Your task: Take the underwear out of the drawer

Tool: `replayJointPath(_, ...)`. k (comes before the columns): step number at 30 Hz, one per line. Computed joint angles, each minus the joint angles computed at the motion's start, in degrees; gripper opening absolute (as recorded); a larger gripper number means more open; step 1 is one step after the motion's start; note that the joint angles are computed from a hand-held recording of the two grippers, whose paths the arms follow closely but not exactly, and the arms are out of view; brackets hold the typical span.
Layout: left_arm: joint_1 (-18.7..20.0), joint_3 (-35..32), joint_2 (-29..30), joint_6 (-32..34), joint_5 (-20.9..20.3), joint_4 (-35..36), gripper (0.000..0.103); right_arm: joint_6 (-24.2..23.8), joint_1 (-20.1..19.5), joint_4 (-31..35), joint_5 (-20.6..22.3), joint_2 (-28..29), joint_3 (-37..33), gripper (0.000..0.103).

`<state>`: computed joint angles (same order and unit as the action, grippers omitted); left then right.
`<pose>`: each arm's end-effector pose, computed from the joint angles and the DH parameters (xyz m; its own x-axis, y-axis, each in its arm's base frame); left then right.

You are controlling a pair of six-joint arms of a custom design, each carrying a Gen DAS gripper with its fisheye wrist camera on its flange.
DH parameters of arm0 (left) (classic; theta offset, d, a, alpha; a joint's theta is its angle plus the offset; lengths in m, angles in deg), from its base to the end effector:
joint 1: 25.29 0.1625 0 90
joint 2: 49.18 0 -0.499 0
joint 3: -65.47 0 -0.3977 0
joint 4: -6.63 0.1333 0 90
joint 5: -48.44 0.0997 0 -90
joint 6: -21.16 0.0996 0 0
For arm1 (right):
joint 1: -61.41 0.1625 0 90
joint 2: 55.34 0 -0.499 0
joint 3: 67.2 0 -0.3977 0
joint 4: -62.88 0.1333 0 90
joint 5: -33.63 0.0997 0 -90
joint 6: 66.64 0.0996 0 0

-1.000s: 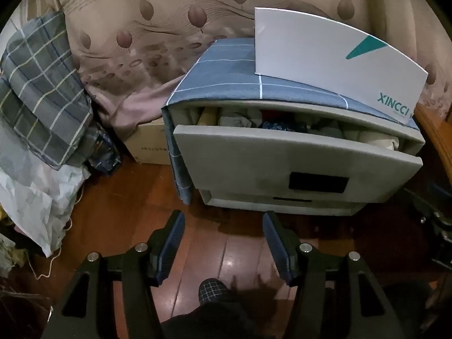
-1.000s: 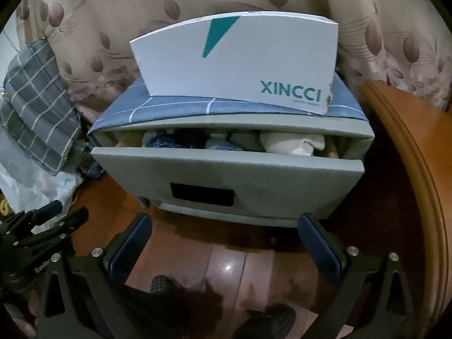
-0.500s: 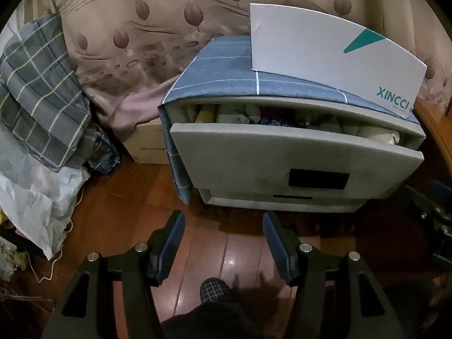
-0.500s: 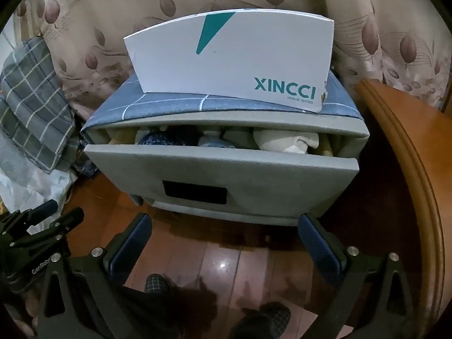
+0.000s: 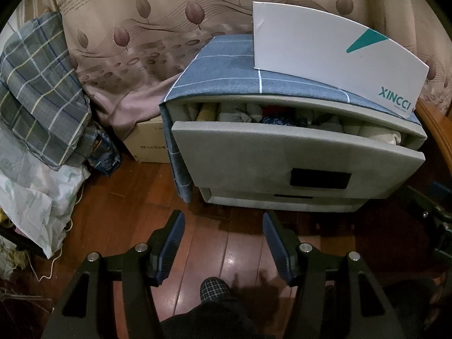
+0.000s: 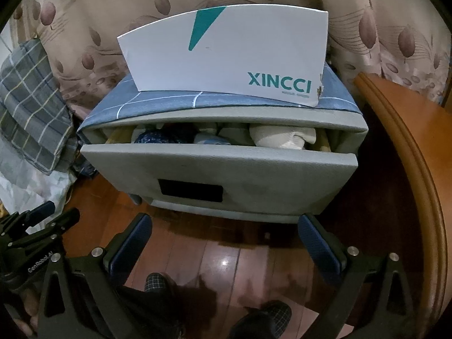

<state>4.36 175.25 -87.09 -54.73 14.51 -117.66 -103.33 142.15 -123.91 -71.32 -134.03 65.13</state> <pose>-0.3821 -0.4660 -0.0137 -0.6281 -0.2009 -0.7518 0.3266 0.8088 -0.4890 0.0302 -0.4834 0.3295 -0.8120 -0.1659 0.5595 -0.4586 0.7743 -0.4360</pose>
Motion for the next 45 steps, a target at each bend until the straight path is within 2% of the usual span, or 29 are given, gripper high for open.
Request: replayJointPath(45,-0.04,0.7,-0.72,-0.42,-0.33,0.91,0.059,1.08,-1.19,1.83,0.83,-0.88,-0.66,0.102)
